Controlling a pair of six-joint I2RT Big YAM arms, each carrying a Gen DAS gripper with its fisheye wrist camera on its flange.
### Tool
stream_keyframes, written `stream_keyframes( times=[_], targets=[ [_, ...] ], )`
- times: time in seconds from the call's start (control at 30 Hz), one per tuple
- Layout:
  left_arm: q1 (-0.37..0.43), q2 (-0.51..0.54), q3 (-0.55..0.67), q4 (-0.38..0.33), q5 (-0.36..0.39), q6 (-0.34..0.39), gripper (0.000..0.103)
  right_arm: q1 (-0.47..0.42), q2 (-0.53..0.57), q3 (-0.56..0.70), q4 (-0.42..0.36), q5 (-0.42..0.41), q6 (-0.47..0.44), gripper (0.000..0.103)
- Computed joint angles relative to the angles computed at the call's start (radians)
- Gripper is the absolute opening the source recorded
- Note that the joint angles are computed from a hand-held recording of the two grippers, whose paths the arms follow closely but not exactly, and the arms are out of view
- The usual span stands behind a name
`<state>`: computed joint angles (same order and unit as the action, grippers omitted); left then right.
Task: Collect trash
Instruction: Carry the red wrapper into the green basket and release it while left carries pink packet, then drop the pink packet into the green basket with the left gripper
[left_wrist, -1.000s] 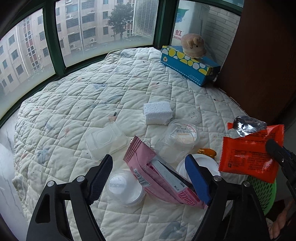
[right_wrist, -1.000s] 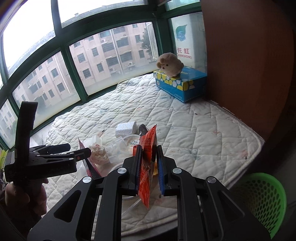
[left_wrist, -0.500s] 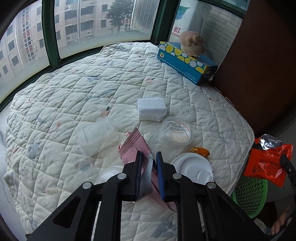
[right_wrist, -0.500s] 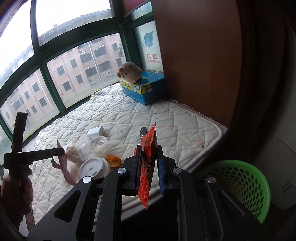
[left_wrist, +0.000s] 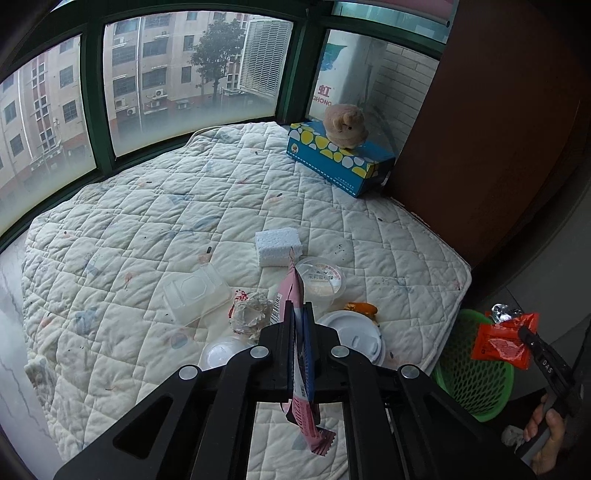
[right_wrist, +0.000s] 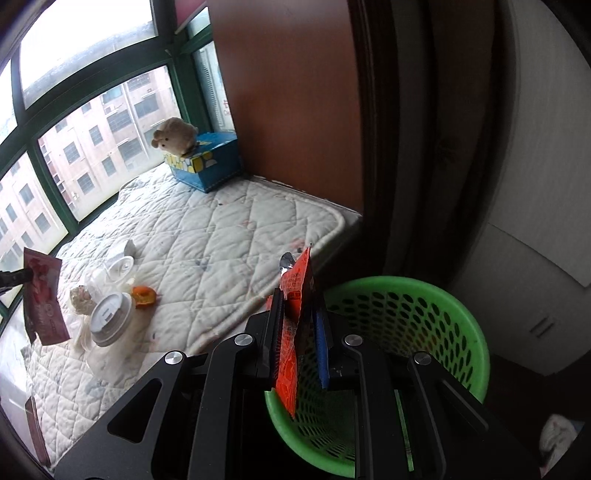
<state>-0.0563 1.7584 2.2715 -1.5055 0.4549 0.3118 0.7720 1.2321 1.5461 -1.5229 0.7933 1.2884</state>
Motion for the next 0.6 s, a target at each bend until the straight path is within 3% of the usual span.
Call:
stream_keyframes(
  times=[0.2, 0.3, 0.43, 0.6],
  targets=[
    [-0.029, -0.018, 0.044, -0.062, 0.088, 0.042, 0.005, 0.001, -0.049, -0.069, -0.041, -0.023, 0.099, 0.018],
    [-0.072, -0.035, 0.034, -0.070, 0.109, 0.060, 0.005, 0.009, -0.074, -0.102, -0.053, -0.035, 0.142, 0.023],
    [-0.136, -0.058, 0.011, -0.071, 0.138, 0.069, 0.005, 0.031, -0.090, -0.120, -0.096, -0.028, 0.197, 0.045],
    [-0.225, -0.085, -0.038, -0.060, 0.147, 0.064, 0.005, 0.070, -0.128, -0.146, -0.145, -0.011, 0.276, 0.054]
  ],
)
